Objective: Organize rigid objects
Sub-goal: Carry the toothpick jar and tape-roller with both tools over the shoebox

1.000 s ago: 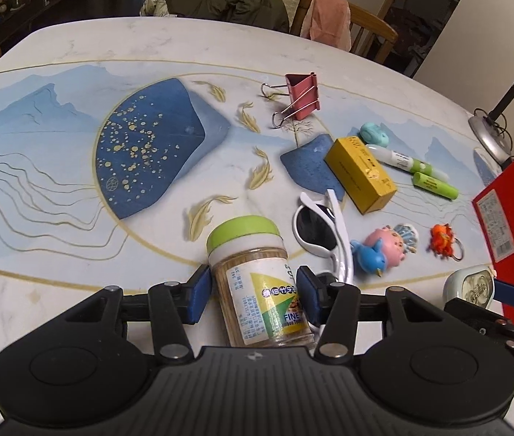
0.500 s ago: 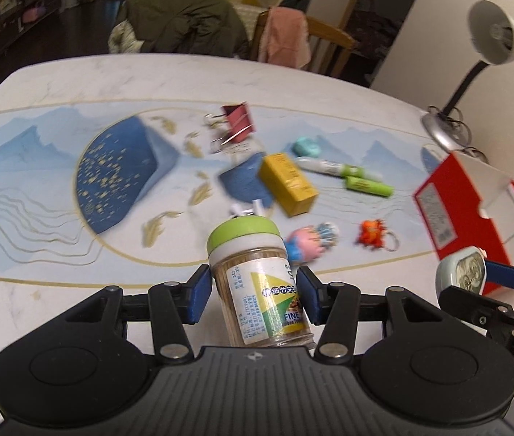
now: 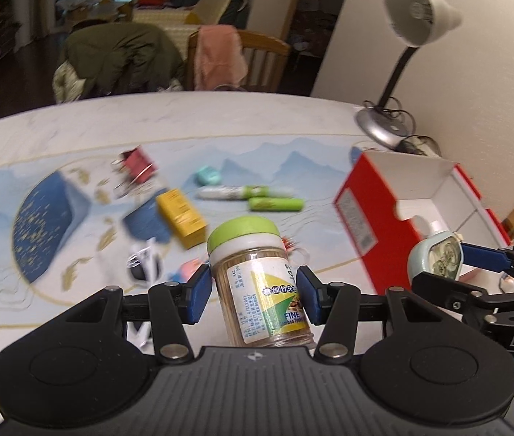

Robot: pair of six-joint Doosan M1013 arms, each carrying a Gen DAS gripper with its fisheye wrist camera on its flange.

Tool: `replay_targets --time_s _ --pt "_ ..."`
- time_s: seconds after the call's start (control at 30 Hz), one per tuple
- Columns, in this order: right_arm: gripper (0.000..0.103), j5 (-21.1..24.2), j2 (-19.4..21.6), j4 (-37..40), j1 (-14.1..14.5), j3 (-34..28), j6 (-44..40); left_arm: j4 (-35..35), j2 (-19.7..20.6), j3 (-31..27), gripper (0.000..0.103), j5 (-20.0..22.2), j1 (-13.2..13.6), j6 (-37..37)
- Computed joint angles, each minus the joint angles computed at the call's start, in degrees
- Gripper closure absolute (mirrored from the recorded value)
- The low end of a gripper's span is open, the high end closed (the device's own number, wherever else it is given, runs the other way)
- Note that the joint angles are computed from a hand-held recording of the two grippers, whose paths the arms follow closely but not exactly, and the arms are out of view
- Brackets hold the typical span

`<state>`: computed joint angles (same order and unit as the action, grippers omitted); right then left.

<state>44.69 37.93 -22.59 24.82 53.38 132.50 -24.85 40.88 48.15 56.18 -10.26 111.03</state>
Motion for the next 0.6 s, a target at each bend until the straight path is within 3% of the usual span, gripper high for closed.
replay_targets --time_s 0.4,0.6 --pt "0.017 -3.6 -5.23 -3.52 -3.95 8.96 3.28 0.53 2.47 -5.29 0.053 0.49 -5.16 1.68" --pt "0.017 -4.2 -6.49 -3.16 -5.88 11.83 2.69 0.44 5.23 -10.34 0.065 1.94 -7.6 3.31"
